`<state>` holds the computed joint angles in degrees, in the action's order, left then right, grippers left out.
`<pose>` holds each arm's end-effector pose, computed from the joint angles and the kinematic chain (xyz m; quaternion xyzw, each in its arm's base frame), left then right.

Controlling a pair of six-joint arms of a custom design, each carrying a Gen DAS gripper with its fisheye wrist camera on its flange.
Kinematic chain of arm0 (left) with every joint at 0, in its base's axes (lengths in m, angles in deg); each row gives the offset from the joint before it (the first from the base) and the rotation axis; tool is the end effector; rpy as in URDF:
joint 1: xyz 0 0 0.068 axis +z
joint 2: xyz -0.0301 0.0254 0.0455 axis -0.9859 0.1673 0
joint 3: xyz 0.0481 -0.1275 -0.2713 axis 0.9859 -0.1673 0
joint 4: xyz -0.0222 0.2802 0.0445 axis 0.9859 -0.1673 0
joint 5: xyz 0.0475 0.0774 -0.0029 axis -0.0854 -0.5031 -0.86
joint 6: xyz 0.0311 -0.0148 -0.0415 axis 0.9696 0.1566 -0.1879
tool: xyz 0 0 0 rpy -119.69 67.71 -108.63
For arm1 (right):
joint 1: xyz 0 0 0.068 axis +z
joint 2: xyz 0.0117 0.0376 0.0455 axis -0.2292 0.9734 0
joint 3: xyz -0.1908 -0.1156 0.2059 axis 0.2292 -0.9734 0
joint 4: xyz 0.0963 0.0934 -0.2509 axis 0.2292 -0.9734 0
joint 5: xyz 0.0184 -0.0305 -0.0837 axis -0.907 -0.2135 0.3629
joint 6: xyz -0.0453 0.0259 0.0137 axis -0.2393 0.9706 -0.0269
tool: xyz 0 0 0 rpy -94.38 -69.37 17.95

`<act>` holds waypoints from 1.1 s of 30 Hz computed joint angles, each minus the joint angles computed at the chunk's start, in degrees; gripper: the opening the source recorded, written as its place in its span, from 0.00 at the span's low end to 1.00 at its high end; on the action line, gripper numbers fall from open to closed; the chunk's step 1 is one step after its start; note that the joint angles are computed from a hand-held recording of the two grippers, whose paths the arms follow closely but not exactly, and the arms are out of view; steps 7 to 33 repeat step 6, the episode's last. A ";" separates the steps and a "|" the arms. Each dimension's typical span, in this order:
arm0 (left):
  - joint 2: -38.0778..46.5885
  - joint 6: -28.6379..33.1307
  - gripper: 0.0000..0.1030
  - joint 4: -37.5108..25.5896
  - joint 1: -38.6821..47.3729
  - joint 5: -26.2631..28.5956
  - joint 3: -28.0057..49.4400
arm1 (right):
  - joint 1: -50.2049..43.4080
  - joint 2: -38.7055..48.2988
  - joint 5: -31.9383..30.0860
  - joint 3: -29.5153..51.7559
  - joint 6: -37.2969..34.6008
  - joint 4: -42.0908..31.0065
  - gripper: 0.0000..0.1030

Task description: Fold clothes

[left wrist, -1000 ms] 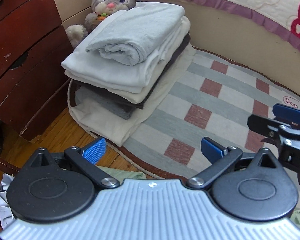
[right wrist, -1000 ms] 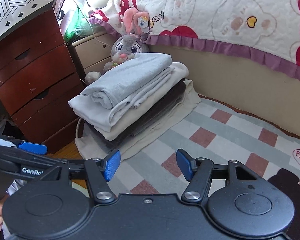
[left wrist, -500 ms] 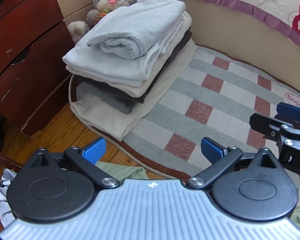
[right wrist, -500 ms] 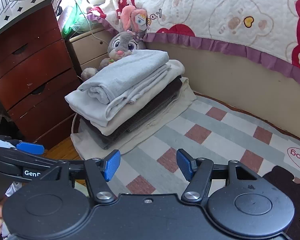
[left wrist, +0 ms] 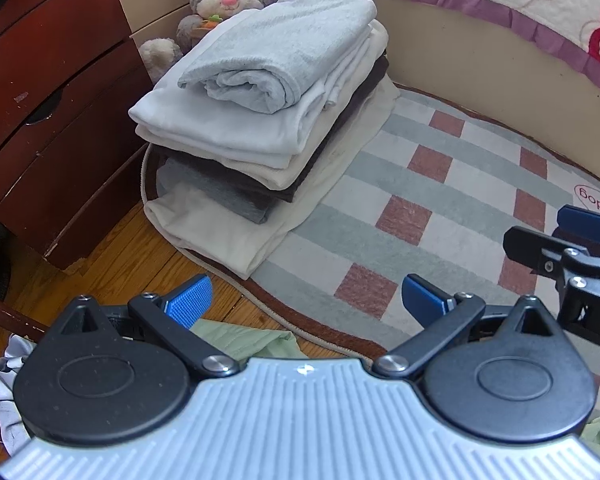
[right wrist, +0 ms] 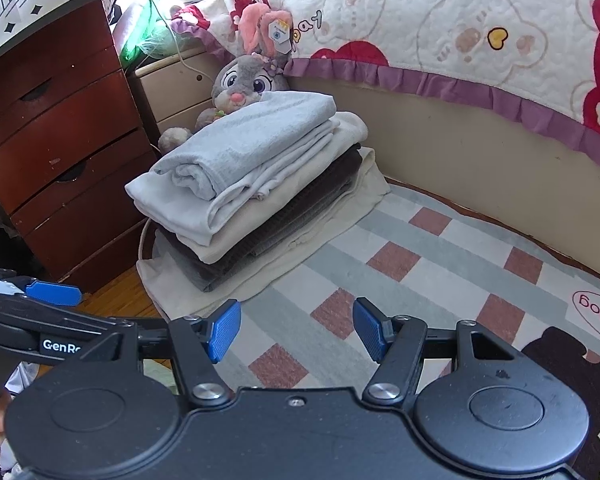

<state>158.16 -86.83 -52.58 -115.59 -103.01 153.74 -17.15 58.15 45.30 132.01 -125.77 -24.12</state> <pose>0.2630 -0.1609 0.3293 -0.3502 0.8880 0.1487 0.2584 0.4044 -0.0032 0.3553 -0.3395 0.8402 0.2548 0.3374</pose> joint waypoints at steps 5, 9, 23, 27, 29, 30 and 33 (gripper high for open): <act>-0.21 0.30 1.00 0.30 0.14 0.13 -0.26 | 0.16 -0.07 0.37 -0.31 -0.13 0.07 0.65; -0.16 0.67 1.00 0.33 0.04 -0.10 -0.27 | 0.20 -0.08 0.44 -0.37 -0.15 0.09 0.65; -0.16 0.67 1.00 0.33 0.04 -0.10 -0.27 | 0.20 -0.08 0.44 -0.37 -0.15 0.09 0.65; -0.16 0.67 1.00 0.33 0.04 -0.10 -0.27 | 0.20 -0.08 0.44 -0.37 -0.15 0.09 0.65; -0.16 0.67 1.00 0.33 0.04 -0.10 -0.27 | 0.20 -0.08 0.44 -0.37 -0.15 0.09 0.65; -0.16 0.67 1.00 0.33 0.04 -0.10 -0.27 | 0.20 -0.08 0.44 -0.37 -0.15 0.09 0.65; -0.16 0.67 1.00 0.33 0.04 -0.10 -0.27 | 0.20 -0.08 0.44 -0.37 -0.15 0.09 0.65</act>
